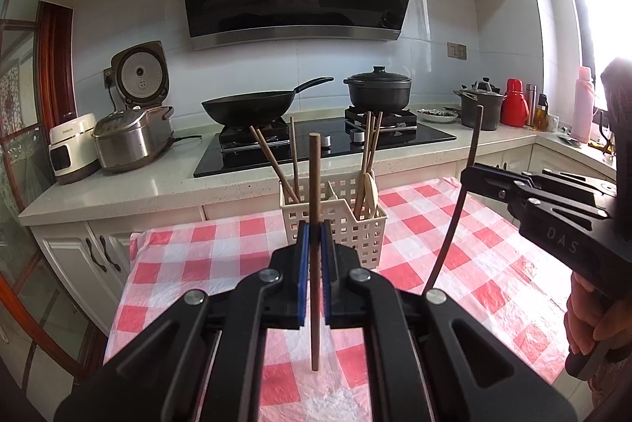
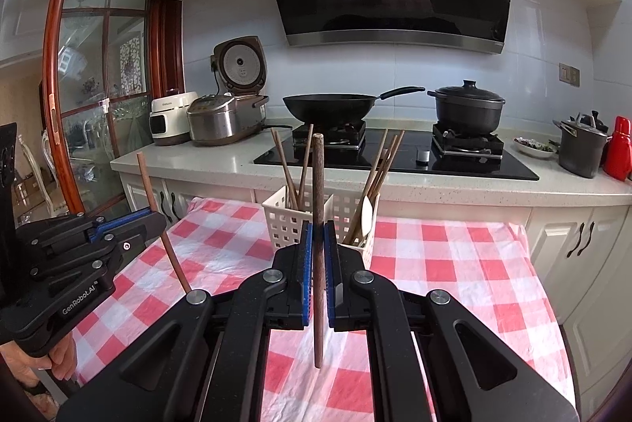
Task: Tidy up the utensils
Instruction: 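Carry both held chopsticks above the white basket, then lower the chopsticks into the basket and open both tools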
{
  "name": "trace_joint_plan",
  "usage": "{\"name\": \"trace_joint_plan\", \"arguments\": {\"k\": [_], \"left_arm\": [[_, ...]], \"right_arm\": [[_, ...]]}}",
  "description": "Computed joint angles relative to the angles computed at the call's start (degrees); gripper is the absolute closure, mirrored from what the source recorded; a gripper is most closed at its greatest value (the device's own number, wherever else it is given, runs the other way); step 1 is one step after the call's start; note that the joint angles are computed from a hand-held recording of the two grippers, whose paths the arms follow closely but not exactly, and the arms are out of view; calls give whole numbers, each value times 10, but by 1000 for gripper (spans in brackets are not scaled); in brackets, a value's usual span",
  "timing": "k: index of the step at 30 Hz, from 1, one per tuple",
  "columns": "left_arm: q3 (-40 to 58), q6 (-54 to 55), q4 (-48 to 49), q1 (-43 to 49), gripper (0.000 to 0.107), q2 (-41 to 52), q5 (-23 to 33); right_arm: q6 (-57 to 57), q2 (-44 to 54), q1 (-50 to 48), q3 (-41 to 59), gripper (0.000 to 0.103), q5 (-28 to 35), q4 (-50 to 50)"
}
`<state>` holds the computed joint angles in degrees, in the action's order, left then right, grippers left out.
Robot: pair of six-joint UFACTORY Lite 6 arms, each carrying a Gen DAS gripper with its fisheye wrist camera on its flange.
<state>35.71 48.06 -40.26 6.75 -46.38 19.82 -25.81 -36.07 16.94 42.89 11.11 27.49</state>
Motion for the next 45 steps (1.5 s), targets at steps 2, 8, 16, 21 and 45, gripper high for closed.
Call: {"name": "trace_joint_plan", "arguments": {"k": [2, 8, 16, 21, 45], "left_arm": [[15, -12, 11, -11, 101, 22, -10], [74, -40, 41, -39, 101, 95, -40], [219, -15, 15, -39, 101, 208, -8], [339, -53, 51, -42, 101, 283, 15], [703, -196, 134, -47, 101, 618, 32]], "right_arm": [[-71, 19, -14, 14, 97, 2, 67], [-208, 72, -40, 59, 97, 7, 188], [-288, 150, -68, 160, 97, 26, 262], [-290, 203, -85, 241, 97, 44, 268], [-243, 456, -76, 482, 97, 59, 237]]}}
